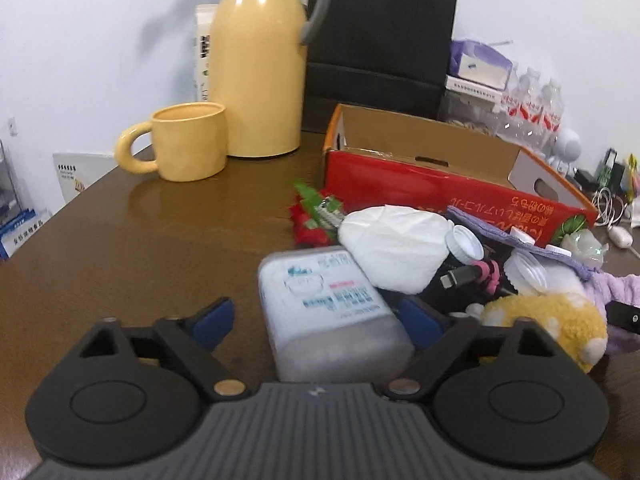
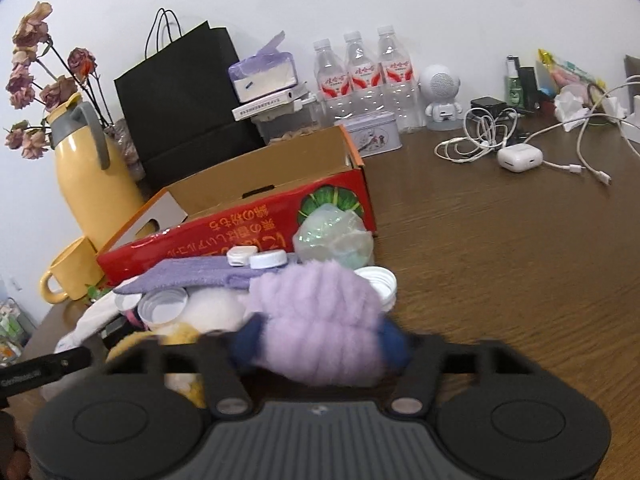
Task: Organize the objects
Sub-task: 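Grasp the white cotton-swab box with left tool while right tool grasps lilac towel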
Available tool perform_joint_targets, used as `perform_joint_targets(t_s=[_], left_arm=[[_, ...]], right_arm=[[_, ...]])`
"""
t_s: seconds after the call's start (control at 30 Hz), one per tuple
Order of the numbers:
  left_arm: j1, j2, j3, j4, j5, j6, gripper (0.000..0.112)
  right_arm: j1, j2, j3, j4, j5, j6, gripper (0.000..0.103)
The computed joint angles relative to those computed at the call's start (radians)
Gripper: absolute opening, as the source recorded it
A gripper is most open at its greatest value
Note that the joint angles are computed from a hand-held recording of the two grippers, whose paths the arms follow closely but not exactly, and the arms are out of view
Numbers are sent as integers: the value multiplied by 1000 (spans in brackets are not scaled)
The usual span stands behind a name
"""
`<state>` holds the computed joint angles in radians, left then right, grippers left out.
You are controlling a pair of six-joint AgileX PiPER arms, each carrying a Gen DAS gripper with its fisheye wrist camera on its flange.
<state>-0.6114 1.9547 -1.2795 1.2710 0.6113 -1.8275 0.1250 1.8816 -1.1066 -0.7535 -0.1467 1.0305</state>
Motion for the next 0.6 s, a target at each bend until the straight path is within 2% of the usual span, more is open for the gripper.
perform_joint_targets(t_s=[0.03,0.07,0.17,0.37,0.43,0.53,0.6], left_arm=[[-2,-10,15,0,-3,0,70],[-14,-20,35,14,13,-7,70],[-47,-61,86,17,28,4,70],[-170,-209,268,-8,94,-115,70],[-229,-258,325,-36,123,-147,70],[-330,-292,376,-44,188,-155,72],[-362,-291,377,-69,209,-135,83]], right_arm=[[-1,-13,21,60,-11,-60,47],[-5,-24,44,88,-32,-80,46],[-20,-74,115,12,-69,-4,39],[1,-281,371,230,-99,-309,37],[-2,-360,455,175,-113,-284,37],[-16,-470,555,-62,-121,-64,37],[-5,-537,614,-97,-113,-40,37]])
